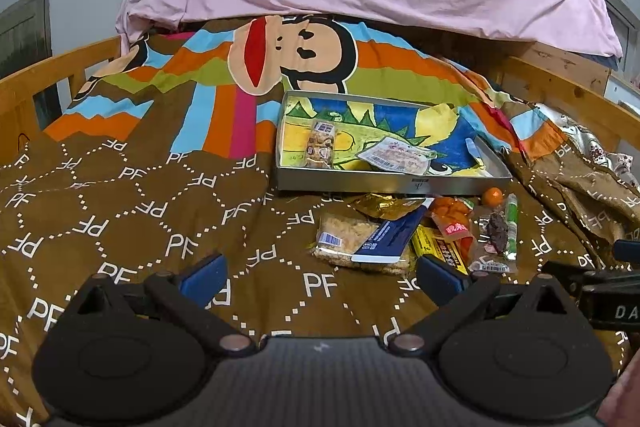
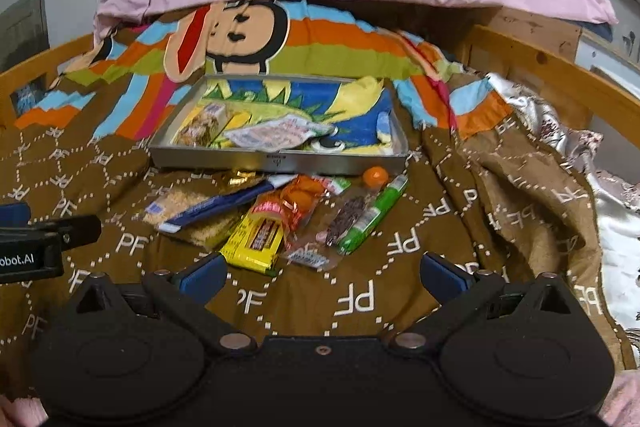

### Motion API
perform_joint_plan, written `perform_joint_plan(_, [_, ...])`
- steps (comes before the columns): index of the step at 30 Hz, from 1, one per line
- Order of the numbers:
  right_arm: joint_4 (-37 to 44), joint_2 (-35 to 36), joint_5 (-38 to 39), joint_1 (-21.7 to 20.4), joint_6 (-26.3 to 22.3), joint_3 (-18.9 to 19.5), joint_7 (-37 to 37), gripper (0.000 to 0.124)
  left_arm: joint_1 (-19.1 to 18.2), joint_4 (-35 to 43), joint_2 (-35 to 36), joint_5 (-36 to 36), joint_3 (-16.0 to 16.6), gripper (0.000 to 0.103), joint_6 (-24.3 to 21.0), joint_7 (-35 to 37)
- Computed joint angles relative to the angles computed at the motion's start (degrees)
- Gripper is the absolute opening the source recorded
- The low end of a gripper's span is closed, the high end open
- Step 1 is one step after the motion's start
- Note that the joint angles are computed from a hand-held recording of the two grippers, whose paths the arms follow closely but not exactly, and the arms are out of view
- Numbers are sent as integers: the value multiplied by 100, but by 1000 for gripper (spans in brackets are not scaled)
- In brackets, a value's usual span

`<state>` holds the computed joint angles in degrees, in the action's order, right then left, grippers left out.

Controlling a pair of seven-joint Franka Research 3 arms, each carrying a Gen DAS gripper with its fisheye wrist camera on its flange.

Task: Organize snacks
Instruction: 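Move both tools back toward the remaining snacks beside the tray, then reach the left tool to the rice crispy block while the right tool reaches the blue wrapper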

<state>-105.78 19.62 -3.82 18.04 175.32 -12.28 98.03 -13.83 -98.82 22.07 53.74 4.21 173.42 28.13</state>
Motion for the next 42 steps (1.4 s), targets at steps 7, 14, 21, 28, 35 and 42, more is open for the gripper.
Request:
perform_joint_plan(7, [312, 117, 405, -493, -655, 647, -715, 102, 264, 98, 79, -780, -451, 102, -618, 866])
perform_joint_plan(14, [892, 406, 1313, -972, -1401, 1213, -1413, 102, 278, 292, 227, -1221, -492, 102, -990, 1202])
perform_joint_plan(21, [1692, 944, 1711, -1042, -1768, 1230, -1573, 102, 434, 742, 570, -1868, -652, 102, -1282, 1648])
perform_joint_plan(28, [2601, 1544, 2483, -1438, -1877, 1719, -2296, 102, 595, 1476, 1034, -2457, -869, 102, -1753, 2643])
perform_joint_plan(35, [3624, 2284, 3117, -1657, -1849, 2274, -3348, 102, 882, 2236, 1607, -2778, -1102, 102, -1635, 4676])
perform_joint_plan(42, [5303, 3261, 3598, -1547, -2921, 2377, -3433, 98, 1345, 2379, 1961, -3254, -1733, 103, -1165, 7161])
